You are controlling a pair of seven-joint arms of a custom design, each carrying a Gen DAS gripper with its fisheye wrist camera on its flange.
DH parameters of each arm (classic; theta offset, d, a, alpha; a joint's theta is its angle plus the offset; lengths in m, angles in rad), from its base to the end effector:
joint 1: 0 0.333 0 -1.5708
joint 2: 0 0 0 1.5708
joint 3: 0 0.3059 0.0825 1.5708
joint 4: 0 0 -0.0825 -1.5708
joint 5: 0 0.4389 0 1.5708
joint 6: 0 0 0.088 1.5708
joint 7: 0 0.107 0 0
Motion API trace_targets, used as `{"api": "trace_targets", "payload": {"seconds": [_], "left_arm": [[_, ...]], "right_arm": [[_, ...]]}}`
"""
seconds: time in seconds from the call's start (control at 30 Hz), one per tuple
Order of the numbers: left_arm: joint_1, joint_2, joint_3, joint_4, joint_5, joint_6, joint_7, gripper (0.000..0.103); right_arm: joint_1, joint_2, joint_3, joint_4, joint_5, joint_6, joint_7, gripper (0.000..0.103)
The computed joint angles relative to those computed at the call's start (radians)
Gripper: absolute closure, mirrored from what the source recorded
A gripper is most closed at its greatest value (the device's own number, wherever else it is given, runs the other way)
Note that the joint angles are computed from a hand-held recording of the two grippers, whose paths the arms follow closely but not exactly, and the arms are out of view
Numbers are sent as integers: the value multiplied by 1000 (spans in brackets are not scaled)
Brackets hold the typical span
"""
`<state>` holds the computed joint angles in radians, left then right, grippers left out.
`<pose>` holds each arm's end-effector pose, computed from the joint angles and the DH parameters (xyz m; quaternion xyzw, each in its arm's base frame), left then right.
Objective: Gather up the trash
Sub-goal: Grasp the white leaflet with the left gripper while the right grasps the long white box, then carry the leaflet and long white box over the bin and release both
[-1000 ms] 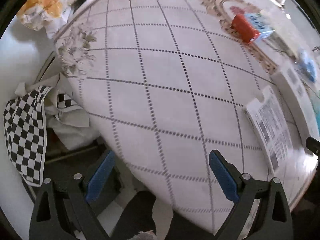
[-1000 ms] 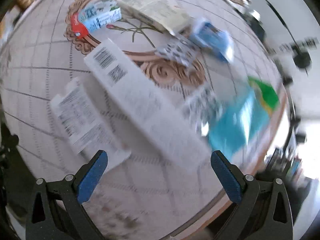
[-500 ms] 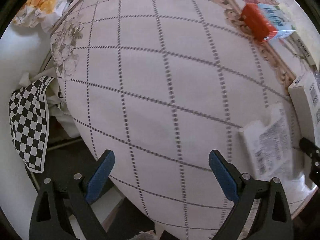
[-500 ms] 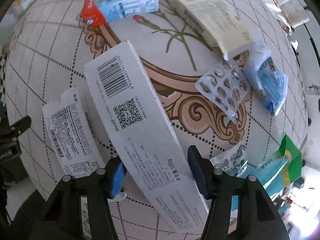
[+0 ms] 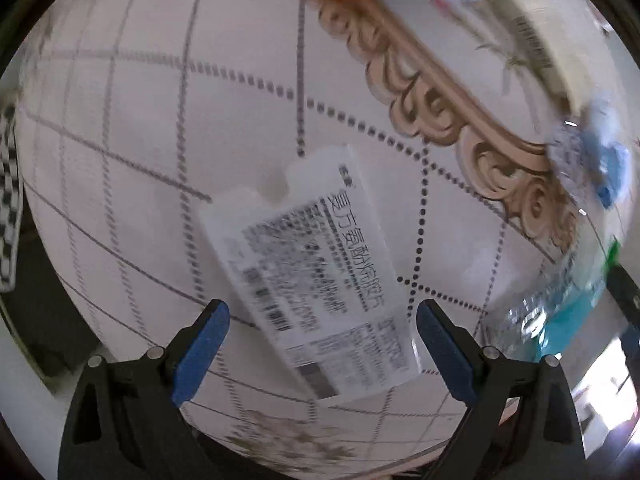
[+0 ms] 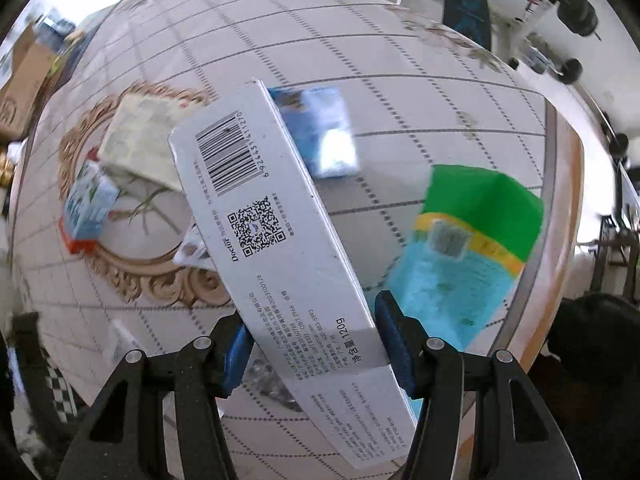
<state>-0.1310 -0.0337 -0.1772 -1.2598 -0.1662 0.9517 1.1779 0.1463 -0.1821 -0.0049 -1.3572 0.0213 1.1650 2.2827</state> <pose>0.4808 -0.1796 0.7420 0.7014 -0.6960 -0.0942 0.1216 0.4806 0.0709 0.7862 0.4832 -0.8754 -0.0114 0.0011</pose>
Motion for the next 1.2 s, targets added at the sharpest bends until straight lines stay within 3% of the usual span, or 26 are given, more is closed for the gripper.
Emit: {"api": "trace_targets", "payload": {"seconds": [0.17, 0.27, 0.37, 0.47, 0.57, 0.73, 0.93, 1.2], "left_arm": [[-6, -10, -6, -5, 40, 32, -28, 26], [-3, -24, 0, -8, 80, 65, 98, 26], [-7, -29, -5, -4, 190, 121, 323, 26], [-2, -34, -3, -26, 269, 168, 461, 26], [20, -16, 15, -28, 230, 152, 466, 22], [38, -16, 24, -40, 185, 155, 442, 27], [39, -146, 9, -190, 205, 292, 493, 28], [68, -316, 30, -258, 188, 416, 592, 28]], "right_arm": [[-6, -14, -5, -14, 6, 12, 4, 43], [4, -11, 1, -19, 31, 28, 11, 43], [19, -17, 8, -42, 79, 22, 23, 43], [33, -29, 12, -86, 116, 19, 29, 43], [41, -40, 14, -134, 135, 26, 48, 43], [49, 13, 18, -96, 111, 0, 33, 43], [64, 31, 40, -41, 56, 5, 18, 46], [124, -8, 104, 46, 18, 27, 162, 47]]}}
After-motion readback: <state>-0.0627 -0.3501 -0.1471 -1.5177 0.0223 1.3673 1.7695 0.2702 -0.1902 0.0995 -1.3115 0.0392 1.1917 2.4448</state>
